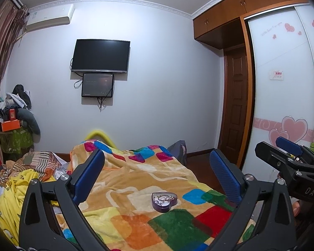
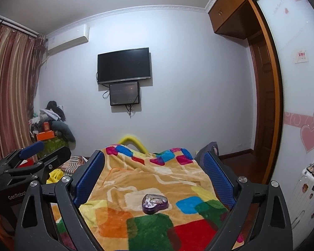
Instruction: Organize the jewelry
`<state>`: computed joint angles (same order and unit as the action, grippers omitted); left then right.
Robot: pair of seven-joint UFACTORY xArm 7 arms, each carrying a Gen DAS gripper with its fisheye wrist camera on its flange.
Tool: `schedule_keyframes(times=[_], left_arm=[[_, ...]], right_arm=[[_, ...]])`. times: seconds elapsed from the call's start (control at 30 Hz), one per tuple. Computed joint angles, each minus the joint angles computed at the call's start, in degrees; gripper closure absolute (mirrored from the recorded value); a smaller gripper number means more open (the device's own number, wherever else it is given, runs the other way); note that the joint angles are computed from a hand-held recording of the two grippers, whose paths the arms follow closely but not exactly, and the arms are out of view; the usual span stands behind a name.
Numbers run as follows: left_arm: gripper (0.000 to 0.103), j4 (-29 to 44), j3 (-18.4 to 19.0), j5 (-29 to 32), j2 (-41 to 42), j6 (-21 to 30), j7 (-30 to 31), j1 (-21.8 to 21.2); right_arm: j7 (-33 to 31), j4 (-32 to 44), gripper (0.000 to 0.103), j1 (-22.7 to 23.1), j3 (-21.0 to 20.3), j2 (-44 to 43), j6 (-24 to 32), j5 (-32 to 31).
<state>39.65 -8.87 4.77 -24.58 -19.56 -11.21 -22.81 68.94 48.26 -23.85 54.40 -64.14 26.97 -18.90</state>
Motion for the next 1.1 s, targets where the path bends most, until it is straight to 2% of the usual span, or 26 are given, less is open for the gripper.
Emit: schedule_keyframes(times=[0.27,0.8,1.0,1.1], left_arm=[[0.001,0.3,-0.2,0.0,0.4,0.3,-0.2,0.0],[0.000,1.7,4.2,2.2,1.8,1.8,-1.1,-4.5],[0.000,1.7,3.0,1.6,1.9,1.5,-1.1,-3.2],[0.000,1.8,4.1,2.2,2.0,1.5,-1.3,-4.5]], right_arm=[[0.2,0.0,0.009,0.3,0.0,0.6,0.3,0.0],[0.5,-0.1,0.009,1.2,-0.4,1.8,0.8,-0.5],[0.7,0.0,0.009,1.4,-0.4,2.0,1.1,-0.8],[0.8,0.0,0.009,1.4,-0.4,2.0,1.2,-0.8]])
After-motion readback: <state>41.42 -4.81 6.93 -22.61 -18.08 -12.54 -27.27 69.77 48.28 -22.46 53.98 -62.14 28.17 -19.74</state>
